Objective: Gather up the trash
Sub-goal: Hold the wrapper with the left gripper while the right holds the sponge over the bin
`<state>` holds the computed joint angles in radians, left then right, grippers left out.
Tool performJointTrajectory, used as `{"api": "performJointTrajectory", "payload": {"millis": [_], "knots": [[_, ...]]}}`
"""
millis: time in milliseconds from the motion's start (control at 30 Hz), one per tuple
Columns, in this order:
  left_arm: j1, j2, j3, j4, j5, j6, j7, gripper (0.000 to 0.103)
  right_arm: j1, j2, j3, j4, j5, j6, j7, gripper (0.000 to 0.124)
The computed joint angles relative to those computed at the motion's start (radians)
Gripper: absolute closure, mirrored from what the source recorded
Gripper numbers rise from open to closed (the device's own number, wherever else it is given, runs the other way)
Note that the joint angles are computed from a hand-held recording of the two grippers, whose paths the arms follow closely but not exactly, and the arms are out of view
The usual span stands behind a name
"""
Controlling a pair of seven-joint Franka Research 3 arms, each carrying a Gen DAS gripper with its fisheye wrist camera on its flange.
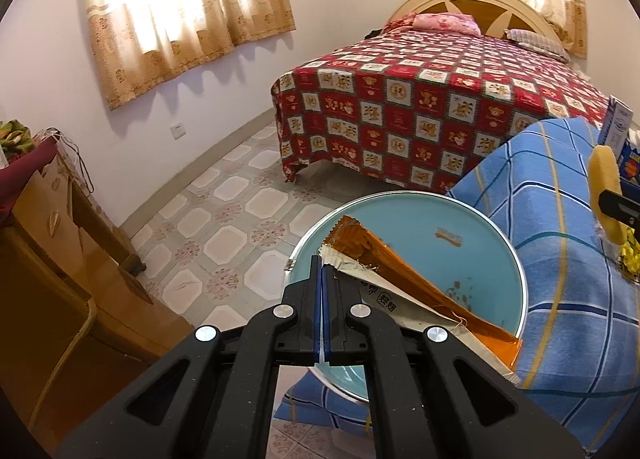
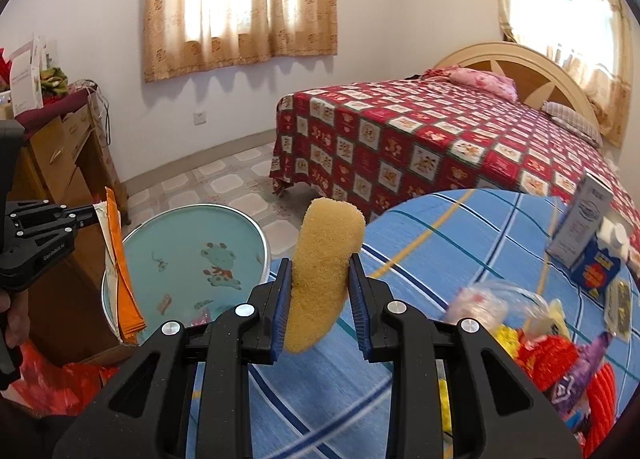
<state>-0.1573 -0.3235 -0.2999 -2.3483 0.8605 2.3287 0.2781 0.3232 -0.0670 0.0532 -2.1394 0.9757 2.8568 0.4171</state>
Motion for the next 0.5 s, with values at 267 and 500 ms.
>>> {"api": "performJointTrajectory", "payload": {"millis": [267,500], "knots": [[0.011,-0.029,0.011,-0.027,-0.017,-0.019,0.005,0.103,0.007,0.04,0.02,0.035,-0.017,-0.008,0.009,0.096],[0.022,-0.04,0.012,-0.037,-0.025,-0.03,0.01,0.103,0.011,0.063,0.037,0.054,-0.042,-0.012,0.023,0.096]]}}
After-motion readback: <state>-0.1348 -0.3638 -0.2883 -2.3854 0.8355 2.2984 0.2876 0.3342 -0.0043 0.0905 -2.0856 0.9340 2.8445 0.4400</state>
